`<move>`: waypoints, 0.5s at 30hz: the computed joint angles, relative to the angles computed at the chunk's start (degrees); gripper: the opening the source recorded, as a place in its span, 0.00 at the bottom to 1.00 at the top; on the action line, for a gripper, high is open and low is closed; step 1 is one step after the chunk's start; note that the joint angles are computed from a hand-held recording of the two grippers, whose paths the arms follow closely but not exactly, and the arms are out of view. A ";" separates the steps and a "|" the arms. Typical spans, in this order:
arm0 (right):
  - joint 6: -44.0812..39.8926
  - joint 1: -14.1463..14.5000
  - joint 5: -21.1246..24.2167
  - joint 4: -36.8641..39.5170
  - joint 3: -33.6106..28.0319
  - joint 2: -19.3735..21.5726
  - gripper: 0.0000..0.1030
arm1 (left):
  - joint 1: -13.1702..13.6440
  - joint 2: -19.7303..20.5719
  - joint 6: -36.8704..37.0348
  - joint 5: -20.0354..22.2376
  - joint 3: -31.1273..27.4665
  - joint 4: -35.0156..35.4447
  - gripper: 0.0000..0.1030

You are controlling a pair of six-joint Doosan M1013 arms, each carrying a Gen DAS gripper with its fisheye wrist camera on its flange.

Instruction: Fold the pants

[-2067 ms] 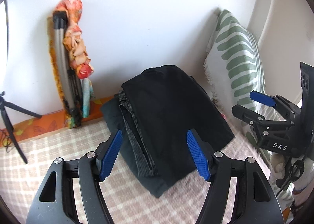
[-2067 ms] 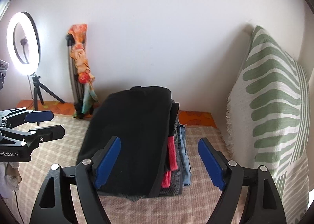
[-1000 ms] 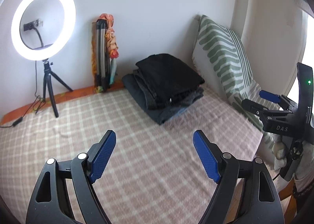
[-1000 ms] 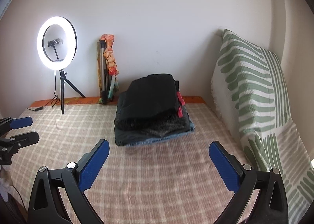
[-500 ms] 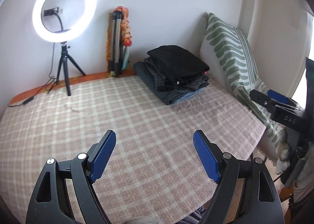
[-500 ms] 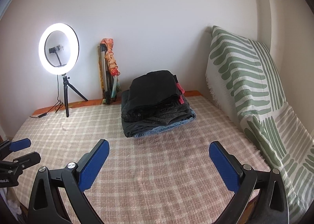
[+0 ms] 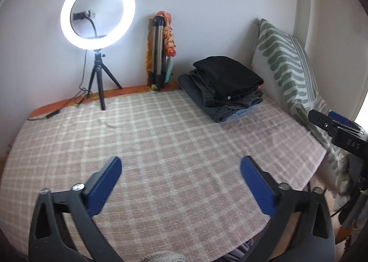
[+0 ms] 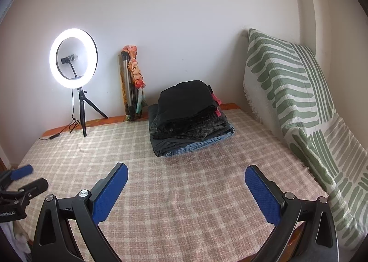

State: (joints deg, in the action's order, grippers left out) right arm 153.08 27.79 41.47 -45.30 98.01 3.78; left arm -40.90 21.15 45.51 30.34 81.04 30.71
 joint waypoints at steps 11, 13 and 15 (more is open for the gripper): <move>0.84 0.41 0.35 -1.14 0.15 -0.13 1.00 | -0.11 -0.14 0.92 1.11 -0.25 -0.40 1.00; 1.09 0.38 0.45 -1.28 0.17 -0.16 1.00 | -0.12 -0.22 1.03 1.02 -0.22 -0.59 1.00; 1.04 0.24 0.31 -0.99 0.22 -0.17 1.00 | -0.17 -0.29 1.13 1.03 -0.19 -0.47 1.00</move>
State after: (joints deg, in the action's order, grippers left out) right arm 154.13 28.03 41.78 -46.29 98.22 3.61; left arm -41.07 20.85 46.64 31.37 80.86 30.24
